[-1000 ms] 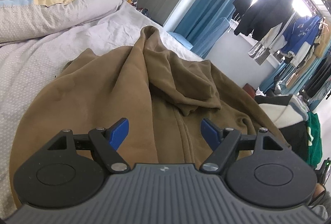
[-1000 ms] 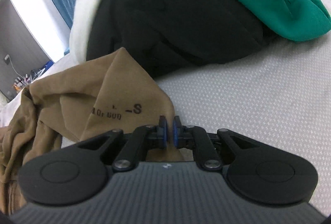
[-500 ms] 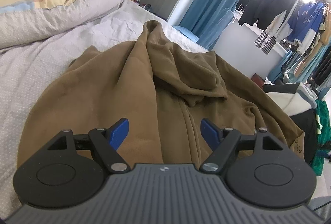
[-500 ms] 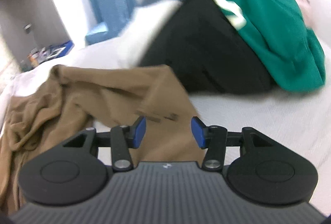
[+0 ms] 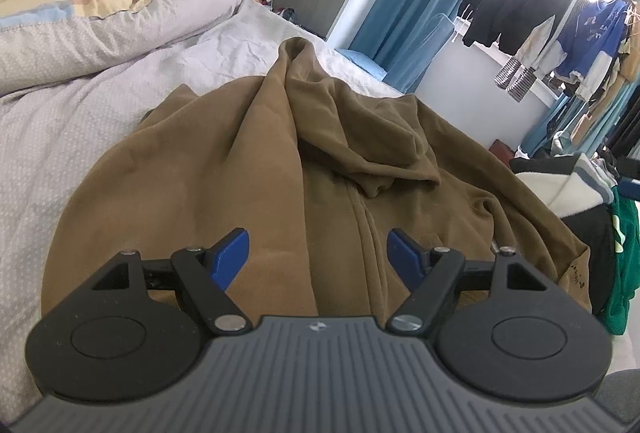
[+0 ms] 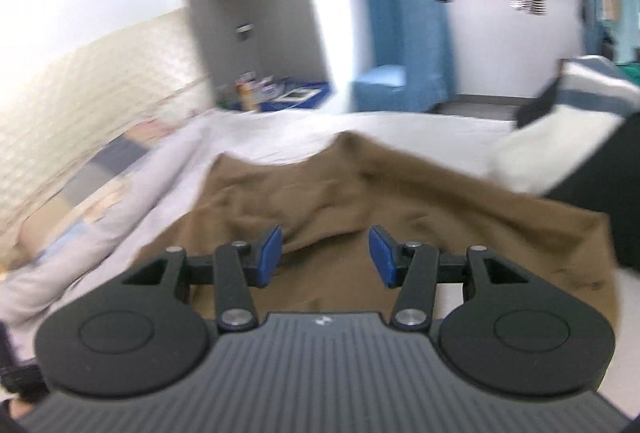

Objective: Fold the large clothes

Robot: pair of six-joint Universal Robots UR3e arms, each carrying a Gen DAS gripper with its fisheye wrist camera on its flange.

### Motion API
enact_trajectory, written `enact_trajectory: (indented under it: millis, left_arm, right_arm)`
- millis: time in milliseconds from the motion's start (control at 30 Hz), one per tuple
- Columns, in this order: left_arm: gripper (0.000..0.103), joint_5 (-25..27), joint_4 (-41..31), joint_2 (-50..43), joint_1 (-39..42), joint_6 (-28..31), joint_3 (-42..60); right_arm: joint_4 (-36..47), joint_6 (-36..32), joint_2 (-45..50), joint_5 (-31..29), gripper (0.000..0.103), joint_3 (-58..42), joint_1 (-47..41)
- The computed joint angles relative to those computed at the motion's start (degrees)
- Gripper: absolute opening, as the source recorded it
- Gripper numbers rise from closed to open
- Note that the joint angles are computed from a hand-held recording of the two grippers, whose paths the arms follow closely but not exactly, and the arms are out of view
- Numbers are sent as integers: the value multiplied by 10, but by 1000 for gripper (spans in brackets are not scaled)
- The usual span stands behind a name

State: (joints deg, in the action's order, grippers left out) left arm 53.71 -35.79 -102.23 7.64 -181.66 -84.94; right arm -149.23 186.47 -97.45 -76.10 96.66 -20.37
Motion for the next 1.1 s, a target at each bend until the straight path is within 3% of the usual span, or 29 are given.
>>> enact_trajectory:
  millis: [267,533,667,733,800,833,867,900,967,1100]
  left_arm:
    - [79,15,9,14,-3,16,-17]
    - [79,45,60,77,0,32,-107]
    - [79,116,42,76,-28,42,-100]
    - [73,159,27,59,-50,51,-79]
    - [54,209,34,43,-72,48,-66]
    - [45,200,29,39,-67,46,-62]
    - [26,186,22,39,-59,44,-60]
    - [19,184,21,40,-55,40,-59]
    - [14,180,41,52,-44,27,-68]
    - [11,131,14,57,10,0,-25]
  right_arm:
    - [-62,33,99,-71,51,-30,147]
    - [-167,60,169,-110,51,14,205]
    - [-188,47,186,-109,52,25,199]
    - [-201,45,193,-116,84,29,197]
    - [-229,43,200,-123,85,42,195]
    - [-228,42,202,-120,85,43,192]
    - [-227,44,204,-112,85,45,186]
    - [-226,49,204,-106,85,48,182]
    - [-217,53,202,-93,85,56,171]
    - [-205,49,209,-89,85,55,167]
